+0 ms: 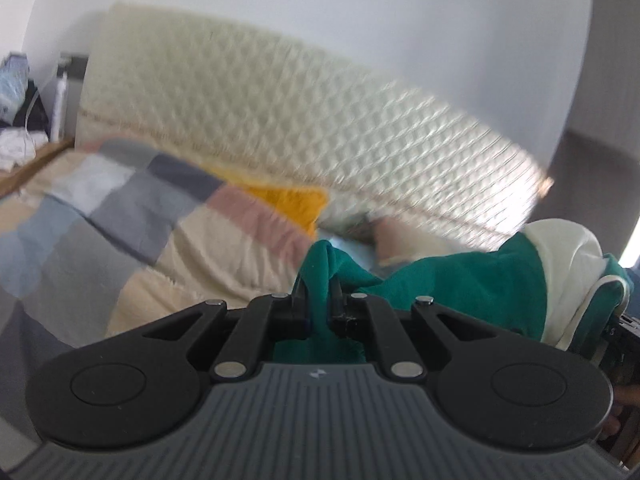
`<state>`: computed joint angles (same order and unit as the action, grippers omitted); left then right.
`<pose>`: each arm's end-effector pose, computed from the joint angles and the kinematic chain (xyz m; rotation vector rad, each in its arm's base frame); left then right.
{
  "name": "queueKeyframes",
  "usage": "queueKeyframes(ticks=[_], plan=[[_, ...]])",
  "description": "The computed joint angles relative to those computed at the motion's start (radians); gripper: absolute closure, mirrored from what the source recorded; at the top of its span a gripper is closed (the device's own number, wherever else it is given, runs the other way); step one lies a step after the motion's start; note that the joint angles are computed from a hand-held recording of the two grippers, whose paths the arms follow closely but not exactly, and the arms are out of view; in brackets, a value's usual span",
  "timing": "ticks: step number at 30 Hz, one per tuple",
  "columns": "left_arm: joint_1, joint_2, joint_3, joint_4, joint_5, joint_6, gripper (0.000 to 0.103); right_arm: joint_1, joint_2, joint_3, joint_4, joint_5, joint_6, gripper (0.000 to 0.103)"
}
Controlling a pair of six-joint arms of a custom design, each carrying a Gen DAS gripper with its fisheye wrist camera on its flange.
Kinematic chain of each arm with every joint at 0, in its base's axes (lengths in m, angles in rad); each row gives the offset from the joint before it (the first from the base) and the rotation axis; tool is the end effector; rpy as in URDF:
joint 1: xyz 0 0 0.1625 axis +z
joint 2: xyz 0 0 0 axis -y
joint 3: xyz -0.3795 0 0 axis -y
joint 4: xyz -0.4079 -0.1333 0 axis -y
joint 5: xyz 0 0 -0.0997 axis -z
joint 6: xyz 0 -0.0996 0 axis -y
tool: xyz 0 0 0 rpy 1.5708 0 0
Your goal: Fold large clothes
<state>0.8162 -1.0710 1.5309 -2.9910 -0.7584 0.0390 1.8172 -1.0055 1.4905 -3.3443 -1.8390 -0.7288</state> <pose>-0.3028 -0.6222 0.3570 0.4142 2.3232 -1.4702 0.2706 -0.6374 0.3618 0.8193 -2.0126 1.5073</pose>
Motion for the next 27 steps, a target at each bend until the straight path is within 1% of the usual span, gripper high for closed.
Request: queueKeyframes(ticks=[1, 2, 3, 5, 6, 7, 8, 9, 12, 13, 14, 16, 18, 19, 21, 22, 23, 25, 26, 27], plan=[[0.066, 0.068, -0.069, 0.006, -0.044, 0.010, 0.096, -0.014, 0.041, -0.010, -0.025, -0.009, 0.000, 0.093], [0.118, 0.129, -0.132, 0.021, -0.074, 0.017, 0.096, -0.037, 0.092, -0.052, -0.025, -0.009, 0.000, 0.093], [0.156, 0.179, -0.181, 0.040, -0.091, 0.018, 0.096, -0.053, 0.125, -0.064, -0.030, -0.018, 0.009, 0.093], [0.239, 0.303, -0.333, 0.098, -0.139, 0.040, 0.096, -0.076, 0.174, -0.072, -0.028, -0.045, 0.038, 0.093], [0.258, 0.335, -0.366, 0.125, -0.144, 0.030, 0.096, -0.084, 0.193, -0.066, -0.032, -0.062, 0.056, 0.093], [0.289, 0.389, -0.437, 0.162, -0.170, 0.033, 0.096, -0.102, 0.217, -0.092, -0.011, -0.068, 0.075, 0.093], [0.301, 0.416, -0.465, 0.194, -0.170, 0.026, 0.095, -0.118, 0.231, -0.100, 0.005, -0.071, 0.100, 0.093], [0.312, 0.436, -0.486, 0.220, -0.170, 0.031, 0.095, -0.133, 0.239, -0.101, 0.019, -0.071, 0.126, 0.093], [0.330, 0.478, -0.524, 0.237, -0.170, 0.049, 0.095, -0.164, 0.254, -0.107, 0.039, -0.050, 0.185, 0.091], [0.327, 0.469, -0.509, 0.237, -0.163, 0.044, 0.094, -0.169, 0.251, -0.102, 0.044, -0.041, 0.203, 0.090], [0.333, 0.483, -0.527, 0.241, -0.166, 0.048, 0.094, -0.170, 0.252, -0.101, 0.050, -0.040, 0.214, 0.089], [0.333, 0.488, -0.540, 0.249, -0.166, 0.050, 0.094, -0.168, 0.253, -0.107, 0.059, -0.042, 0.211, 0.089], [0.330, 0.481, -0.526, 0.231, -0.173, 0.063, 0.093, -0.163, 0.243, -0.095, 0.056, -0.043, 0.204, 0.089], [0.313, 0.448, -0.479, 0.223, -0.153, 0.059, 0.093, -0.172, 0.250, -0.112, 0.065, -0.031, 0.204, 0.089], [0.296, 0.421, -0.438, 0.217, -0.135, 0.080, 0.091, -0.169, 0.243, -0.104, 0.053, -0.038, 0.215, 0.084], [0.287, 0.406, -0.420, 0.219, -0.125, 0.088, 0.086, -0.169, 0.246, -0.116, 0.053, -0.045, 0.225, 0.080], [0.278, 0.383, -0.393, 0.223, -0.124, 0.090, 0.081, -0.164, 0.228, -0.091, 0.046, -0.049, 0.242, 0.075], [0.251, 0.323, -0.316, 0.212, -0.121, 0.078, 0.052, -0.157, 0.183, -0.040, 0.056, -0.041, 0.266, 0.070], [0.234, 0.296, -0.274, 0.184, -0.109, 0.075, 0.051, -0.147, 0.162, -0.010, 0.037, -0.055, 0.268, 0.066], [0.217, 0.268, -0.232, 0.159, -0.098, 0.071, 0.051, -0.138, 0.136, 0.025, 0.020, -0.060, 0.268, 0.064]])
